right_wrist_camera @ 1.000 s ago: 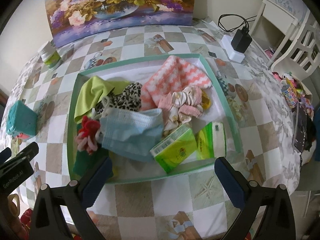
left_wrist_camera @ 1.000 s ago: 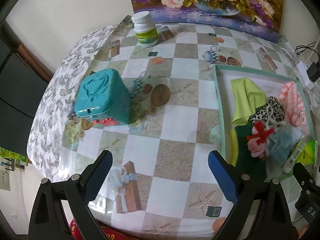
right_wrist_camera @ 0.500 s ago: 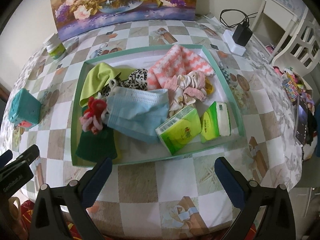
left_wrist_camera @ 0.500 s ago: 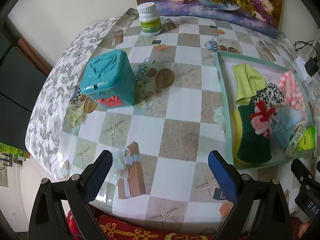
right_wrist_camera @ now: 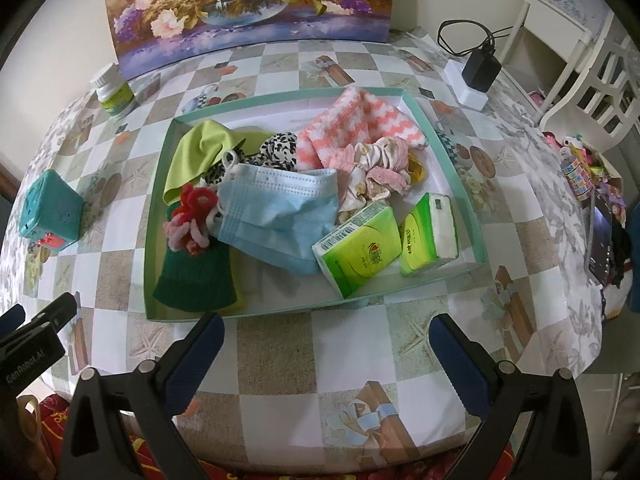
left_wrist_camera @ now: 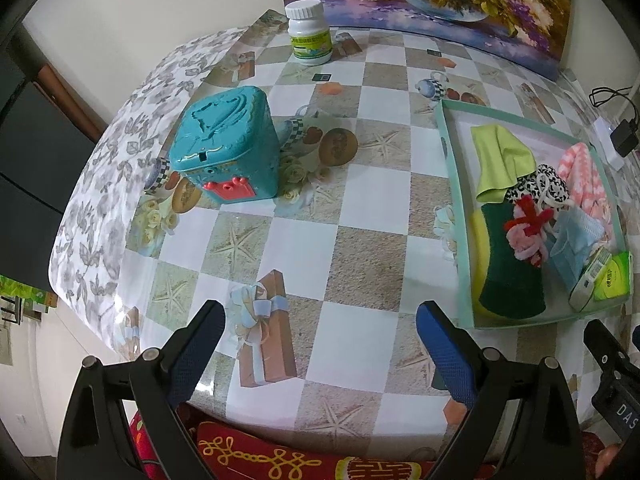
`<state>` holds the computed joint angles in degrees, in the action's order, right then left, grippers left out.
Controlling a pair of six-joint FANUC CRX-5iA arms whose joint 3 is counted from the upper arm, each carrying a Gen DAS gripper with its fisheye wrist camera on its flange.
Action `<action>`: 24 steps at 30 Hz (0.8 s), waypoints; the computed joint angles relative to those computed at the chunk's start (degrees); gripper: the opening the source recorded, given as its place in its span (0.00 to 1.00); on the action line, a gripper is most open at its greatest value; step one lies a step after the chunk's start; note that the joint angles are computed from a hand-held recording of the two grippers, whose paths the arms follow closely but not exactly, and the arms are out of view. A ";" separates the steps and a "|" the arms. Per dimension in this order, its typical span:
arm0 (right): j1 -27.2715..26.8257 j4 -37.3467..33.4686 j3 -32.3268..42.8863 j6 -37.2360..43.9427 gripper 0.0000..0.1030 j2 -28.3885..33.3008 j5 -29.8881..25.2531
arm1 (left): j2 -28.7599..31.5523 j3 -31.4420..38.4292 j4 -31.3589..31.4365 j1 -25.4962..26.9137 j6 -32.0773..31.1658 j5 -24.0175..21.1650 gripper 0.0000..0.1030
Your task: Organize soft objects
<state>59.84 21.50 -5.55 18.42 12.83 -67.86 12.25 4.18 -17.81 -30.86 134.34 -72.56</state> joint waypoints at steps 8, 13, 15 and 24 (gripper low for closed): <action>-0.14 -0.13 0.11 0.27 1.00 -0.01 0.07 | 0.48 0.08 1.12 0.42 -1.06 0.44 0.94; -0.54 -0.86 0.59 0.69 1.00 0.24 0.05 | 0.52 -0.17 2.17 0.84 -1.89 1.18 0.94; -0.62 -1.04 0.81 1.02 1.00 0.41 -0.01 | 0.40 -0.51 3.00 1.24 -2.39 1.79 0.94; -0.90 -1.30 1.35 2.77 1.00 0.95 -0.28 | -0.15 -1.54 5.32 2.22 -3.48 3.61 0.94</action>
